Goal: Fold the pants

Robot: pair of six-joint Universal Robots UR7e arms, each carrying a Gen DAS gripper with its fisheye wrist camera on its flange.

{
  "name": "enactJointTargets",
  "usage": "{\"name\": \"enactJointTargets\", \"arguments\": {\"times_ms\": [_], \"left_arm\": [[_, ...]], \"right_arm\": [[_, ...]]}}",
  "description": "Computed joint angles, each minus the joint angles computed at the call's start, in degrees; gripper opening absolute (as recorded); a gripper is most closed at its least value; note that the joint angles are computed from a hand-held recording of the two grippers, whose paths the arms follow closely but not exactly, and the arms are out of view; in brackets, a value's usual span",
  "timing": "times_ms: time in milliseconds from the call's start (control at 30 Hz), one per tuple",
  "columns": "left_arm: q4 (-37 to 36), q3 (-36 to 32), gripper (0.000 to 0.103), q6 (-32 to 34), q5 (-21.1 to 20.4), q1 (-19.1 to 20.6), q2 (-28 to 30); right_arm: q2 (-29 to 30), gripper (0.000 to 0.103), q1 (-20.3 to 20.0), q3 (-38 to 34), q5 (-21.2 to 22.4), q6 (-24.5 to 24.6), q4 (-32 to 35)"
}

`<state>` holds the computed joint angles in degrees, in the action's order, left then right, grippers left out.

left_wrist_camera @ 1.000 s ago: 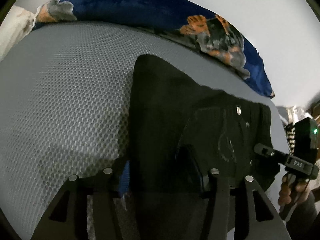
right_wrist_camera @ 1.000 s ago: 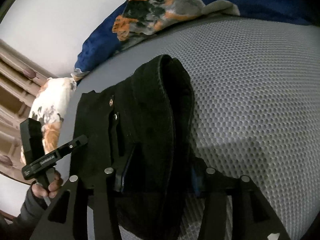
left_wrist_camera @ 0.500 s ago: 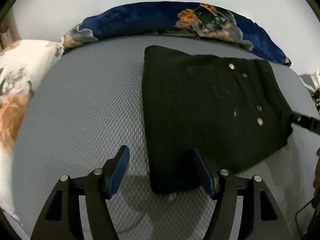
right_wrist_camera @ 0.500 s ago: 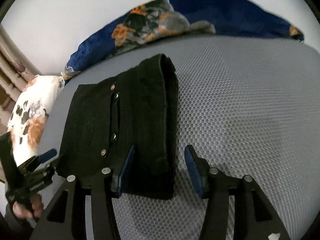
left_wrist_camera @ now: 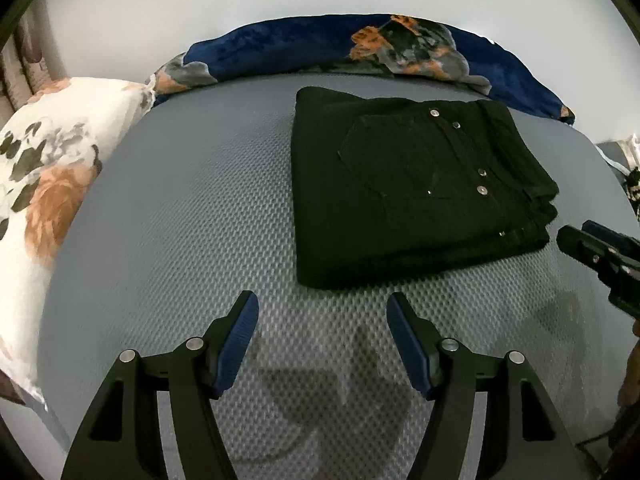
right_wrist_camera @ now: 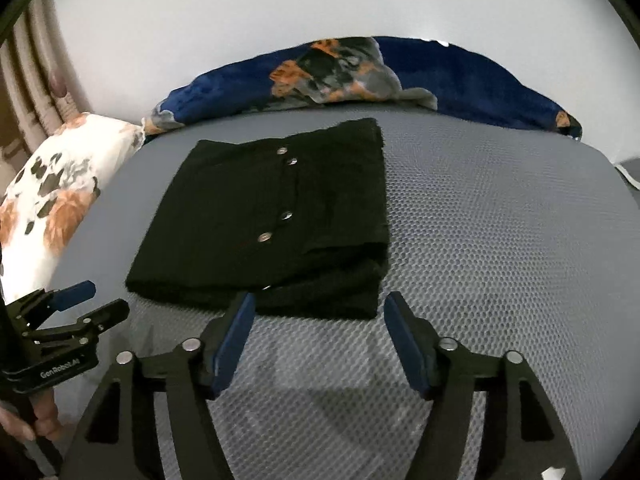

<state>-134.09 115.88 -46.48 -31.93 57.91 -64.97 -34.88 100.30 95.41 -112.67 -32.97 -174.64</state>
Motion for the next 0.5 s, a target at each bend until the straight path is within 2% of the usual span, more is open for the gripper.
{"name": "enactJointTargets", "arguments": {"times_ms": [167,500], "left_arm": [[0.35,1.77,0.067,-2.05,0.48,-1.35,-0.68],[-0.57,2.60,0.067,-1.83,1.21,-1.73,-0.35]], "right_arm": [[-0.39,0.072,0.97,3.25,-0.28,0.00,-4.14],[0.34,0.074,2.09,5.75,-1.77,0.83,-7.18]]}}
